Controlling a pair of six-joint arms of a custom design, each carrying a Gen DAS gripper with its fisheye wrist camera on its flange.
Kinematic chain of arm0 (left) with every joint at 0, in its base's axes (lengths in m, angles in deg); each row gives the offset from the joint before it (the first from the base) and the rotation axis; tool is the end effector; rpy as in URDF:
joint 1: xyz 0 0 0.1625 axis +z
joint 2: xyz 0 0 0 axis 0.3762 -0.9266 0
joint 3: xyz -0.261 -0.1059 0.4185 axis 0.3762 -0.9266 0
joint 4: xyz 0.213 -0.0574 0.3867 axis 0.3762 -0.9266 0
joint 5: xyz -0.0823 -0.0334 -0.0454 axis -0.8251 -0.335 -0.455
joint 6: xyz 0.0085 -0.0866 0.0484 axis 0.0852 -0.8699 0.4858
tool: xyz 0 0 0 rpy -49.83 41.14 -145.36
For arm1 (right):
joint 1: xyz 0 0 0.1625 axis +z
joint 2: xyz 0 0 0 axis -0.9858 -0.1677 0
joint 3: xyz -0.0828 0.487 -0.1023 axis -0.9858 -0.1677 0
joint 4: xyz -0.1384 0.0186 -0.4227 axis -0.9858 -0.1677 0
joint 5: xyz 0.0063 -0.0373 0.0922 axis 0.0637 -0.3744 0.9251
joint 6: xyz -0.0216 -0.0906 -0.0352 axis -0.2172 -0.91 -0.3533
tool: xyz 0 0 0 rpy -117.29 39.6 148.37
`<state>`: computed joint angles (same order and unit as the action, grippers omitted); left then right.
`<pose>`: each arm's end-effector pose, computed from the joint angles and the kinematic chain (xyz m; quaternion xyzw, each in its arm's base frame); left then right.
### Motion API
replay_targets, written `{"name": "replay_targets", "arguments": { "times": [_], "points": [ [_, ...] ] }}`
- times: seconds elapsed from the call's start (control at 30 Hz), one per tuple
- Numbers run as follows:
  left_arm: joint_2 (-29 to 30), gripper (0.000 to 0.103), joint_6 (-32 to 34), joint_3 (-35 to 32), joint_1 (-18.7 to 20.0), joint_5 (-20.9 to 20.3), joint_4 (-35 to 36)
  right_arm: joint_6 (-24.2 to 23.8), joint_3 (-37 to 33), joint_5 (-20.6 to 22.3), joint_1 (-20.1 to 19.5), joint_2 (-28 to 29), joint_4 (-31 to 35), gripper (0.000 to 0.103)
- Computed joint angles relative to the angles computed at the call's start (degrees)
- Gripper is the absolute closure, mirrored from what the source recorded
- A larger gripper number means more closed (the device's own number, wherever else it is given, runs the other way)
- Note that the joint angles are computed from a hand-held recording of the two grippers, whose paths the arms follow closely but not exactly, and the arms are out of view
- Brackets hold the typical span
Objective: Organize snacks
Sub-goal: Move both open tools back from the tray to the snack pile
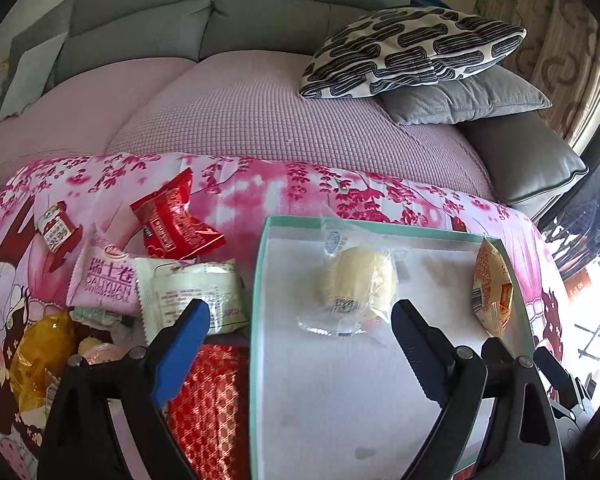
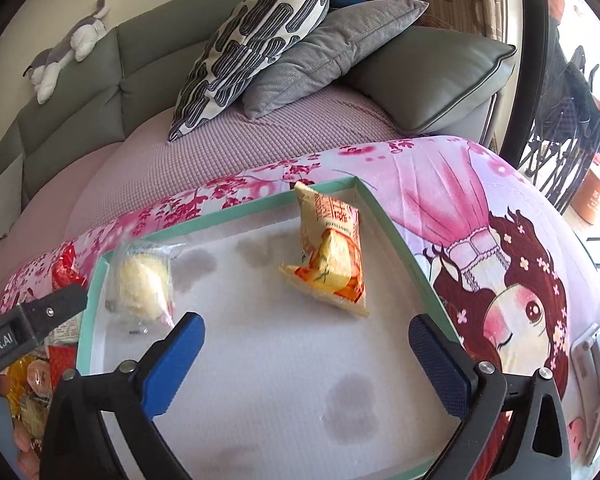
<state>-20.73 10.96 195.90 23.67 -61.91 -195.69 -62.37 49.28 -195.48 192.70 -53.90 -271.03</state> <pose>-0.1326 -0.4523 0.2240 -0.1010 0.8541 -0.3755 0.3454 0.2864 -0.5034 0.0598 0.1895 -0.9038 0.2589 0.2833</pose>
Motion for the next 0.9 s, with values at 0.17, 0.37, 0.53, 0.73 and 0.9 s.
{"name": "replay_targets", "arguments": {
  "times": [0.17,0.37,0.53,0.73,0.9],
  "points": [
    [-4.1,0.004,-7.9,4.0,-3.8,3.4,6.1,-0.2,2.6,-2.1,2.0,0.4,-2.6,0.000],
    [-8.5,0.003,-20.6,6.5,-6.8,4.4,19.5,4.5,4.6,-2.5,3.8,-0.5,-1.8,0.000],
    [-11.1,0.003,-33.7,5.2,-8.5,4.2,38.5,4.4,4.9,-4.9,5.9,1.0,-2.2,0.000],
    [-13.7,0.003,-46.1,4.2,-9.6,3.3,52.1,3.1,4.9,-3.7,7.2,2.9,-1.9,0.000],
    [-13.6,0.003,-48.1,4.0,-9.3,1.4,54.1,3.1,4.6,-4.9,8.2,4.4,-1.0,0.000]
  ]
}}
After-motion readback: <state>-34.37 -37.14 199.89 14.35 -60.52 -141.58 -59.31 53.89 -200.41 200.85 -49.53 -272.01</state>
